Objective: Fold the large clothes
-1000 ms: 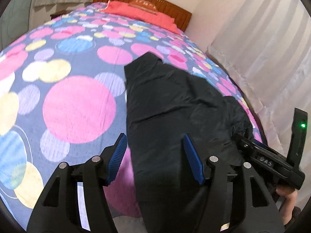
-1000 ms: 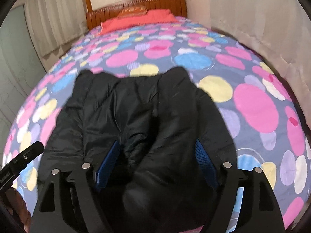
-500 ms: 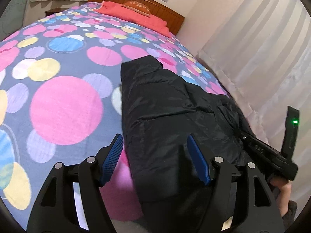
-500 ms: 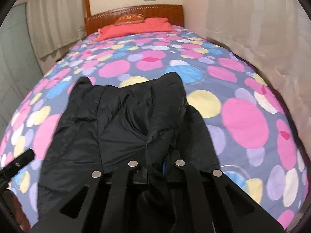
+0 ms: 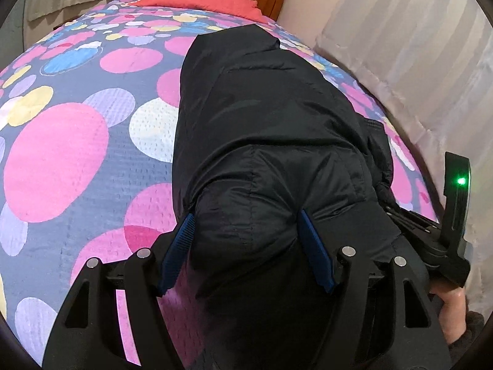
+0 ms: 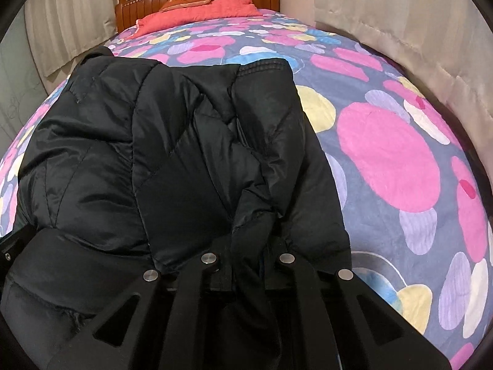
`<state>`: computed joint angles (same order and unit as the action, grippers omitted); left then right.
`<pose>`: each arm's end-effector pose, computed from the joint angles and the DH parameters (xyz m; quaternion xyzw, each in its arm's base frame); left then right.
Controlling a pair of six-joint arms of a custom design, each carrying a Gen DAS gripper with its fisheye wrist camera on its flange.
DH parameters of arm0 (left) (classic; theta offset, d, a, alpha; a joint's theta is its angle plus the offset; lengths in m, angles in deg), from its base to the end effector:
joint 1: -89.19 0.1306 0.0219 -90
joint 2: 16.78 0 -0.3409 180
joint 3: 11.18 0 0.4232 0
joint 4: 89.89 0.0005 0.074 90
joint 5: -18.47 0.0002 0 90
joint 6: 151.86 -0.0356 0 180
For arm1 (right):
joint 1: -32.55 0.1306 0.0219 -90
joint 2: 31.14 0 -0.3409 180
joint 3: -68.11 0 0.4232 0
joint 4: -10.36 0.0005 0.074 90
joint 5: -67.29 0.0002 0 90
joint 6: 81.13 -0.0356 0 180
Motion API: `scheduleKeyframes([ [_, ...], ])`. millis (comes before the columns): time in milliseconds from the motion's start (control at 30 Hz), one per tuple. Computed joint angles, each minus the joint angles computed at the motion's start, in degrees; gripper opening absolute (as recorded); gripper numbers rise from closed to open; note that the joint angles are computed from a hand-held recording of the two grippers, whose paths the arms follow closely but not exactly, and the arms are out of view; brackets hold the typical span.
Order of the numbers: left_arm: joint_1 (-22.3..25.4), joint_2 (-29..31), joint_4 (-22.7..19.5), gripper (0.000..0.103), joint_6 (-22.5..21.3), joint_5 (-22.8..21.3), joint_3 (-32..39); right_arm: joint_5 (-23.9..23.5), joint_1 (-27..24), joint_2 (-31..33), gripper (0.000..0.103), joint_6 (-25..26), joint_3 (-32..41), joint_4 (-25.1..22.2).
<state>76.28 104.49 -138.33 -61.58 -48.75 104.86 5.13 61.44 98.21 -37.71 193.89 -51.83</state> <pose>0.6629 -0.1666 0.2972 0.1636 0.9190 -0.2215 0.2820 0.6243 0.3249 0.2716 0.1958 0.9299 -0.0613 0.3051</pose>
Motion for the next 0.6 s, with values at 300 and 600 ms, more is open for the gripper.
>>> scheduleKeyframes([
  [300,1.8,-3.5,1.2,0.067,0.0,0.0,-0.8,3.0,1.4,-2.8,0.026,-4.9,3.0,-7.8],
  [600,-0.2,4.1,-2.7,0.067,1.7,-1.1,11.7,5.5,1.8,9.1,0.032,6.6,24.5,-9.3],
])
